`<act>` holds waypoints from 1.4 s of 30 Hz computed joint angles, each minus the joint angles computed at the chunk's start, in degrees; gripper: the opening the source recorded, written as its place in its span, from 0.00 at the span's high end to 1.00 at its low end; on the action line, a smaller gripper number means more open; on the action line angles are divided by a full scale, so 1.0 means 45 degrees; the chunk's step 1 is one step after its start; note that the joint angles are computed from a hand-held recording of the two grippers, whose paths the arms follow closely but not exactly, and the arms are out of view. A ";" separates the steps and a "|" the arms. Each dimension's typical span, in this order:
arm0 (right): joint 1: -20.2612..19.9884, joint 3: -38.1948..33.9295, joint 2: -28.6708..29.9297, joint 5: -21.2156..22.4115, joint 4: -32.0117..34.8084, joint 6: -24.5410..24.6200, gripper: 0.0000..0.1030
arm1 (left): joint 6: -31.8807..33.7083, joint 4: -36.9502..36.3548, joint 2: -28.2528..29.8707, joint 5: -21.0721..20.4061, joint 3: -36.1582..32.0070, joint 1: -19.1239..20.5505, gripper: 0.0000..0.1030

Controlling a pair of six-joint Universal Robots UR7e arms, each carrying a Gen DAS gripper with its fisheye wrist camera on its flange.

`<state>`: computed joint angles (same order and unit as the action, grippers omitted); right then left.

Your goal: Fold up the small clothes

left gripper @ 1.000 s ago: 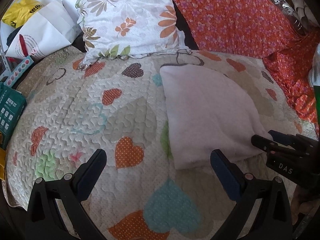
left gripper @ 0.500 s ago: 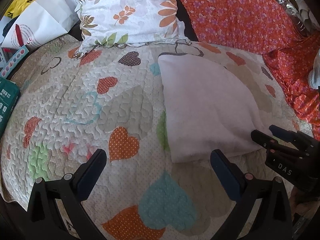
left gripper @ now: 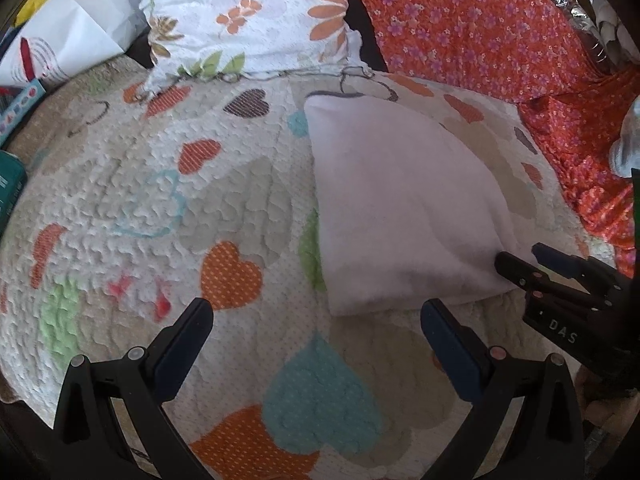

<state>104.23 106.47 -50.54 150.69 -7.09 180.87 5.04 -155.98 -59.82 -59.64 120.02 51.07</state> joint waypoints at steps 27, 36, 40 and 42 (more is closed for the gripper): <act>0.0260 -0.0231 -0.0113 0.1295 0.0700 0.0651 0.38 | -0.0186 0.0967 -0.0299 -0.1388 -0.0025 -0.0026 0.00; 0.0400 -0.0378 0.0094 0.2017 0.0222 -0.0320 0.37 | 0.0145 0.0526 -0.0418 -0.1423 0.0198 -0.0223 0.00; 0.0406 -0.0470 0.0204 0.2283 0.0147 -0.0604 0.37 | 0.0159 0.0572 -0.0390 -0.1472 0.0162 -0.0201 0.00; 0.0408 -0.0499 0.0240 0.2331 0.0161 -0.0626 0.36 | 0.0161 0.0547 -0.0383 -0.1447 0.0172 -0.0210 0.00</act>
